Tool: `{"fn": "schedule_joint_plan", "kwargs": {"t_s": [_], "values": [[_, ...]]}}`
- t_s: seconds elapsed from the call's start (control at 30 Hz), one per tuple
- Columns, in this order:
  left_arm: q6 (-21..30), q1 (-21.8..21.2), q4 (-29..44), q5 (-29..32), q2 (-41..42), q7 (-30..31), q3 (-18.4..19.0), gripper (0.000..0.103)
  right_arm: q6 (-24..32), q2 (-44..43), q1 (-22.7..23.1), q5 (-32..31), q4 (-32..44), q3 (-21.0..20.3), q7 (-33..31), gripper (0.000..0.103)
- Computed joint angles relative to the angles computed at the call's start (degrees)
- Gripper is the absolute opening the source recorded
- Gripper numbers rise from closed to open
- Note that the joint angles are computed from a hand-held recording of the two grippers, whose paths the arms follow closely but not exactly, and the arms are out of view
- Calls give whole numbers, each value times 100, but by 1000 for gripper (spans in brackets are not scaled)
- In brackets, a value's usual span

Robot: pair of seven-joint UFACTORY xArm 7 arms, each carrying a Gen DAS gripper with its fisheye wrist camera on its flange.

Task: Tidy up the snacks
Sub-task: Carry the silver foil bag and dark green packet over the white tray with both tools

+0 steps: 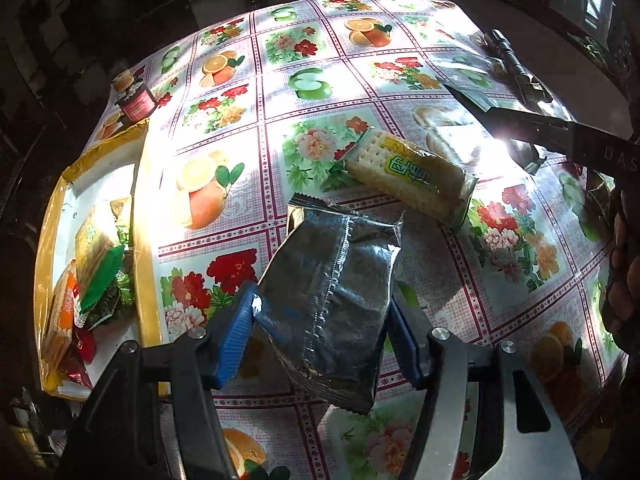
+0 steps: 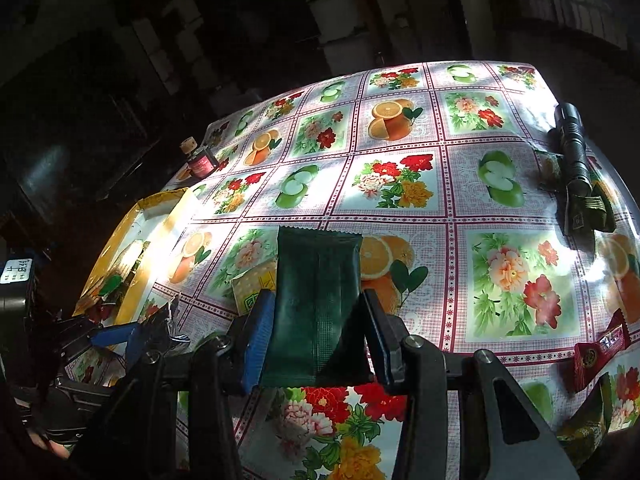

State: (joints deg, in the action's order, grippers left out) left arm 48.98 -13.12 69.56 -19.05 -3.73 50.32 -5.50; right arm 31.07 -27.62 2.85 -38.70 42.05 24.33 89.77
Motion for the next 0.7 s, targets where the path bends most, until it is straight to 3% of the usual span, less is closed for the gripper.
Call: {"fn": "schedule_joint_plan", "kwargs": {"t_s": [0.33,0.7], "values": [[-155,166,42,6,-93,-166,138,63,-144,645,190,-385,522,178,292,44],[-141,399,320,-21,70,-248,245,63,-203,1410,812,-750,1074,-257,329,44]]}}
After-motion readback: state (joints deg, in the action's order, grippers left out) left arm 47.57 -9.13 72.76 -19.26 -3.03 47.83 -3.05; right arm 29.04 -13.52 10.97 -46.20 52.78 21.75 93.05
